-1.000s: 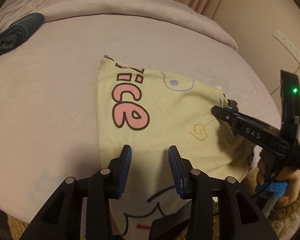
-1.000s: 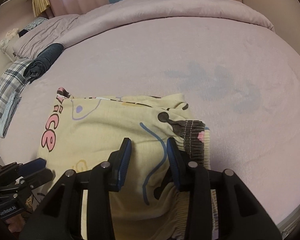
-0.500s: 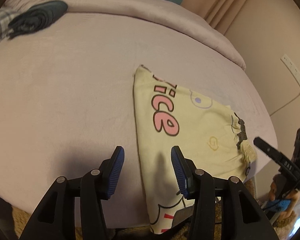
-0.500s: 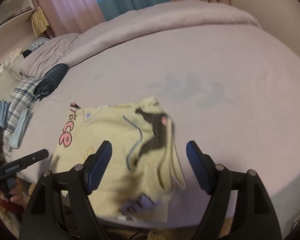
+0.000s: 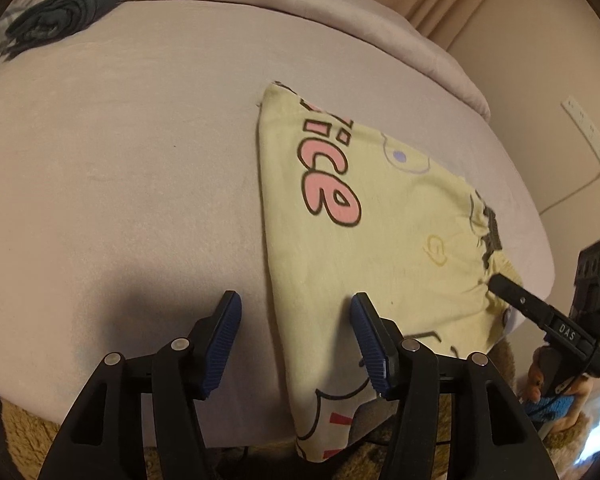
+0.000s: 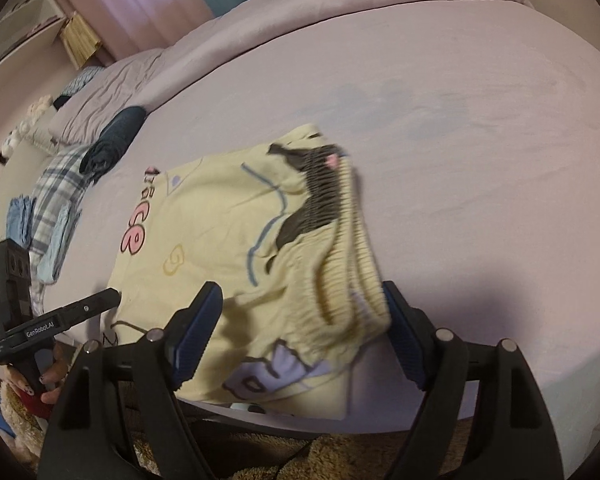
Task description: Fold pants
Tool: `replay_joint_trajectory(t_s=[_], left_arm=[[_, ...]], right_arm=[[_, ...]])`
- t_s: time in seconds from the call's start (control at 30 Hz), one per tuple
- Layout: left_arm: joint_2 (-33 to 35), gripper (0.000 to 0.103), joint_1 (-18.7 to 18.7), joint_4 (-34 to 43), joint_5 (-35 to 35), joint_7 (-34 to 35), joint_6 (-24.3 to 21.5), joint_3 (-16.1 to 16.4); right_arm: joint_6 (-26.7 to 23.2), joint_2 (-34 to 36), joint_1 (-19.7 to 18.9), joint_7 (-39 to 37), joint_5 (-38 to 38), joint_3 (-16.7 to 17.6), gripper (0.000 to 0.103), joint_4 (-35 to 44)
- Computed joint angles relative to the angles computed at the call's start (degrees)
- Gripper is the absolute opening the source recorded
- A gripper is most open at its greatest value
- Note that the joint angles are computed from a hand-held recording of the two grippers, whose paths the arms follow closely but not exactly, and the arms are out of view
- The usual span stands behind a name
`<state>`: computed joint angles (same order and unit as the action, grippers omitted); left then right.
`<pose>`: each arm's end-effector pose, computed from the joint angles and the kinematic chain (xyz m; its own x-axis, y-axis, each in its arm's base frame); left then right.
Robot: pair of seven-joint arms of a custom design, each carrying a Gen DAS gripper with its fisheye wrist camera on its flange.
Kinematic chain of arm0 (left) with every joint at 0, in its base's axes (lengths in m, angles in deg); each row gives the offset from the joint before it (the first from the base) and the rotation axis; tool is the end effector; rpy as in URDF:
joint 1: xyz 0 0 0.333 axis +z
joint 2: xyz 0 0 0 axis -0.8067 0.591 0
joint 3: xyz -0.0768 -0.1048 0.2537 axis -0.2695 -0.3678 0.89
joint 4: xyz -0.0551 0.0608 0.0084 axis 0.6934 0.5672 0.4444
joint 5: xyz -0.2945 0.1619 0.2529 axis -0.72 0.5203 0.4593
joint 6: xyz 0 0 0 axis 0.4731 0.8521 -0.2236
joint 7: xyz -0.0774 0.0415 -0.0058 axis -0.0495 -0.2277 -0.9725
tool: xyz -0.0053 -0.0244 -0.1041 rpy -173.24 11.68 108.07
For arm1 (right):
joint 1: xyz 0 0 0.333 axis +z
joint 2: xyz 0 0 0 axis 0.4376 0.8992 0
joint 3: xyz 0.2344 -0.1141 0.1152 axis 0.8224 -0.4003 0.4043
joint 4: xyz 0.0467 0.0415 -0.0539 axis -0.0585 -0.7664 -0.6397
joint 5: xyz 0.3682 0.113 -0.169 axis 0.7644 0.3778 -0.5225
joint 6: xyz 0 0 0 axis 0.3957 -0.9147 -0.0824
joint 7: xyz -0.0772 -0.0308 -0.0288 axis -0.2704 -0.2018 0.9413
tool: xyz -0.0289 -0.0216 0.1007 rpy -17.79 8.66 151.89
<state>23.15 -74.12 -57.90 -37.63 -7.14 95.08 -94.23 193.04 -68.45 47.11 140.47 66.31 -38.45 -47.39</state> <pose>0.4681 -0.3667 0.4480 0.0798 -0.9305 0.3575 -0.8732 -0.2383 -0.4252 0.5413 0.2634 0.4473 0.2281 -0.9090 -0.3488 -0.8697 -0.0291 -0.4928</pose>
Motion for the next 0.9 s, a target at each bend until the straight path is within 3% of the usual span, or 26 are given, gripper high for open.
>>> replay_joint_trajectory(t_s=[0.1, 0.3, 0.43, 0.63, 0.77, 0.87, 0.9], left_arm=[[0.57, 0.060, -0.22, 1.04, 0.20, -0.77, -1.31, -0.18], [0.65, 0.060, -0.30, 1.08, -3.49, 0.38, -0.18, 0.47], [1.98, 0.060, 0.25, 2.66, -4.75, 2.49, 0.57, 0.94], [6.45, 0.060, -0.36, 7.23, 1.60, 4.52, -1.90, 0.80], [7.30, 0.060, -0.33, 7.23, -3.44, 8.21, 0.97, 0.64], [7.70, 0.049, -0.53, 7.17, -5.20, 10.67, 2.19, 0.59], [7.60, 0.040, -0.71, 7.11, -4.24, 9.86, 2.02, 0.75]], right_arm=[[1.13, 0.63, 0.05, 3.09, -4.47, 0.47, 0.084, 0.10], [2.13, 0.89, -0.01, 0.63, -0.17, 0.12, 0.083, -0.01], [1.37, 1.39, -0.77, 6.18, -7.03, -0.03, 0.080, 1.10], [-0.35, 2.63, -1.12, 0.17, -0.94, -0.02, 0.083, 2.56], [0.43, 3.38, -0.90, -1.94, 1.45, 0.50, 0.083, 3.11], [0.79, 4.29, -0.61, -2.30, 1.59, 0.87, 0.083, 3.92], [0.94, 4.49, -0.55, -2.40, 1.39, 0.97, 0.080, 4.09]])
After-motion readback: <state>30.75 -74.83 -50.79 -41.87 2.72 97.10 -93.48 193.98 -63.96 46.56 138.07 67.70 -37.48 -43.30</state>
